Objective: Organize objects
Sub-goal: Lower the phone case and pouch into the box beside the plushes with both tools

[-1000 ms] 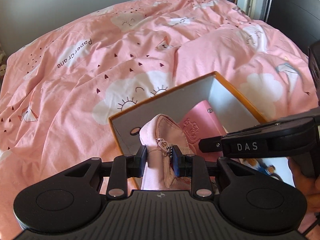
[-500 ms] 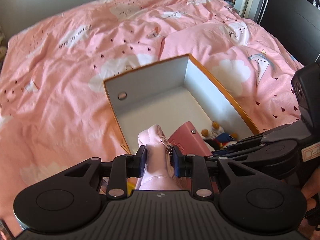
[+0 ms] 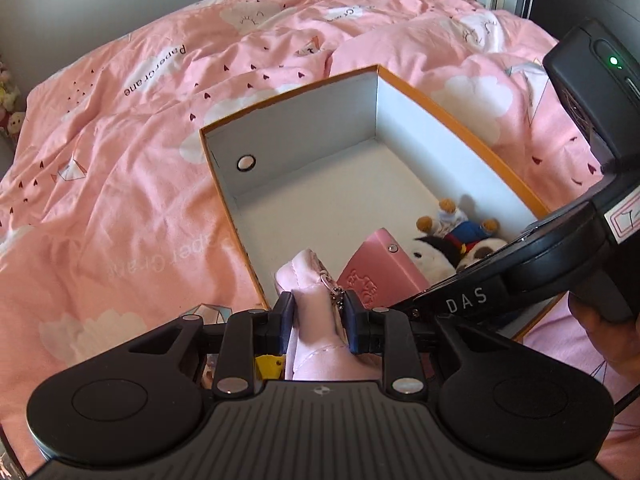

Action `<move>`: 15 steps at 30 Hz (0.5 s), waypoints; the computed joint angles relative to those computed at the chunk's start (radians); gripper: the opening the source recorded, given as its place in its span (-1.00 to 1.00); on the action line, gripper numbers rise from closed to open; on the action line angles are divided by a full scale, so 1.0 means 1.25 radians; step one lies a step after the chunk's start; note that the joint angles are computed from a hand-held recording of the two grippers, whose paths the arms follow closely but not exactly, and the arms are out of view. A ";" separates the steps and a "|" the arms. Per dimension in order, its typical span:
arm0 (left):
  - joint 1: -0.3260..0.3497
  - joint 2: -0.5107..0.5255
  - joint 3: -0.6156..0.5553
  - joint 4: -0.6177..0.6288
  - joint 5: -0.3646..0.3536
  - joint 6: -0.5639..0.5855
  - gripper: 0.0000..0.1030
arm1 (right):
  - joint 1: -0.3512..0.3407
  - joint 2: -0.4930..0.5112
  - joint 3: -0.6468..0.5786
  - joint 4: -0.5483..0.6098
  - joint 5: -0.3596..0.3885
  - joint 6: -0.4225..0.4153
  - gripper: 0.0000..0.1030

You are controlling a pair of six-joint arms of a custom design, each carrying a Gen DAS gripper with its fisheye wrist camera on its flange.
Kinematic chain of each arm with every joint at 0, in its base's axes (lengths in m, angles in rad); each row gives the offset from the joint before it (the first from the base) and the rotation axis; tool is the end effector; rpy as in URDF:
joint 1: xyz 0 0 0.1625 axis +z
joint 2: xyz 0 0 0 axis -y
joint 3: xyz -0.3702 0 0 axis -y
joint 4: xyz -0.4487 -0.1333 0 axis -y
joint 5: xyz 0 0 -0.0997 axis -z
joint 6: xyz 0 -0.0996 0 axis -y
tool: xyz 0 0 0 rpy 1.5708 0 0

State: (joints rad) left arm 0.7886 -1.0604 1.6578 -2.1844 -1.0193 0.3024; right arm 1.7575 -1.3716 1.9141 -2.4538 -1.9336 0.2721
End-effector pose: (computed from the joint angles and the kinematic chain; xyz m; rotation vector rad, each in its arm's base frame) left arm -0.3286 -0.5939 0.1499 1.3382 2.2324 -0.1955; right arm 0.2044 -0.5543 0.2393 -0.2083 -2.8018 0.5872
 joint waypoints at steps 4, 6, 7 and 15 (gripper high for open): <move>0.003 -0.005 0.006 0.002 -0.010 0.029 -0.41 | -0.012 0.007 -0.007 0.036 0.017 0.007 -0.61; 0.012 -0.007 -0.003 0.016 -0.035 0.027 -0.35 | -0.012 0.006 -0.006 0.037 0.014 0.001 -0.60; 0.018 -0.007 -0.011 0.028 -0.052 0.024 -0.29 | -0.012 0.004 -0.005 0.037 0.016 -0.003 -0.56; 0.065 0.006 -0.097 0.159 -0.182 -0.008 -0.20 | -0.007 -0.003 -0.004 0.034 0.015 -0.018 -0.44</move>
State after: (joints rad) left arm 0.8700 -1.0525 1.5367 -1.9853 -1.2463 0.2929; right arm 1.7494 -1.3757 1.9090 -2.4119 -1.9146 0.2497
